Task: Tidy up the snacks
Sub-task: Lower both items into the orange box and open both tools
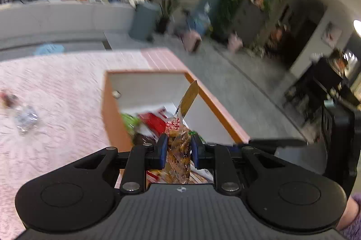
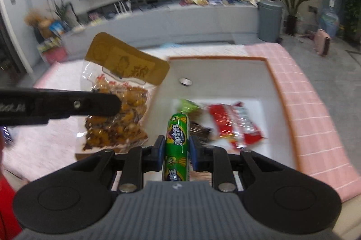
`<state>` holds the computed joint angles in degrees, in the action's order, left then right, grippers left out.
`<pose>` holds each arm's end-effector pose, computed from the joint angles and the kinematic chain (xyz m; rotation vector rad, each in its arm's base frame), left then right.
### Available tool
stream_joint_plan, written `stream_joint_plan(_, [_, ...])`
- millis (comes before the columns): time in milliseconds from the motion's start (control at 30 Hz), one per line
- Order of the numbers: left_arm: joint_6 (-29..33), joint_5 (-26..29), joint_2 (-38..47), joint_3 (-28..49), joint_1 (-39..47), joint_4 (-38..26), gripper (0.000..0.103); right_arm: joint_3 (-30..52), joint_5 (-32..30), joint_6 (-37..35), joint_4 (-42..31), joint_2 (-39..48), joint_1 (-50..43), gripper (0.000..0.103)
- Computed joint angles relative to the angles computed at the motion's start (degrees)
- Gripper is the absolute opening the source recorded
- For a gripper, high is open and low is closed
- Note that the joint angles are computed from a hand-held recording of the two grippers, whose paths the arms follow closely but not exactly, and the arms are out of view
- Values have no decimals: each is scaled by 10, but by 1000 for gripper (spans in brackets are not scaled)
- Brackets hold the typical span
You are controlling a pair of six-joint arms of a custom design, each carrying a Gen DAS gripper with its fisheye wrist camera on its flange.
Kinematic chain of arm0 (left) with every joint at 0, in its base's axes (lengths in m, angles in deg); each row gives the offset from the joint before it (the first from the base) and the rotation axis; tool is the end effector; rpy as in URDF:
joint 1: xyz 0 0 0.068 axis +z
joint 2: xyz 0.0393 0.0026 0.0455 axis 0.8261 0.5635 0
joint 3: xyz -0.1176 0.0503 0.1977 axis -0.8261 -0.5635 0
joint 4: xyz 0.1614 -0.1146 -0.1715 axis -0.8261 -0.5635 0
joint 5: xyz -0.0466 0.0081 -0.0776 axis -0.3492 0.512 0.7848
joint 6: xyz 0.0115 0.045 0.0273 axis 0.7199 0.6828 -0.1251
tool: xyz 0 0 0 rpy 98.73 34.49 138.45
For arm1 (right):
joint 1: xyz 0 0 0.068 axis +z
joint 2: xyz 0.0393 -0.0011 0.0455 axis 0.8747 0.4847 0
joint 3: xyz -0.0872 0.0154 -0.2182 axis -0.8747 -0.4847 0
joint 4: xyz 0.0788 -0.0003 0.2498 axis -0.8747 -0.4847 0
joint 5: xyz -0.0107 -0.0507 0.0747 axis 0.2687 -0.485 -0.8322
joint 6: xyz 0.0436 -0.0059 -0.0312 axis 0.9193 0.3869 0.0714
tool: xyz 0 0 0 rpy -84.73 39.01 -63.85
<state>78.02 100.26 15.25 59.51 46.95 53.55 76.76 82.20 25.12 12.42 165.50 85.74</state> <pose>0.2922 -0.0585 0.2652 0.1862 2.3374 -0.6008 0.3183 0.1467 0.2314 -0.3491 2.3071 0.2937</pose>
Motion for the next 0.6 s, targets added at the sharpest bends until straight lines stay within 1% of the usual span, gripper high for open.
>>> stream_joint_plan(67, [1,1,59,46,-14,-24,24,25,-10,-19,-24,25,-24,21])
stream_joint_plan(133, [3,-11,114,87,-27,-45,24,50,-18,-35,-45,51,-46,21])
stream_joint_plan(200, [5,-29,164,128,-42,-67,24,69,-11,-49,-60,74,-56,21])
stream_joint_plan(300, [17,-57,219,167,-59,-88,24,101,8,-79,-75,117,-65,21])
stream_joint_plan(367, [34,-72,241,182,-59,-105,24,114,17,-99,-81,137,-67,21])
stream_joint_plan(433, [38,-83,266,198,-66,-120,24,142,24,-120,-89,171,-71,21])
stream_joint_plan(500, [46,-85,282,210,-63,-133,24,163,31,-132,-97,193,-71,21])
stream_joint_plan(600, [56,-104,299,228,-69,-147,24,190,38,-148,-112,221,-72,21])
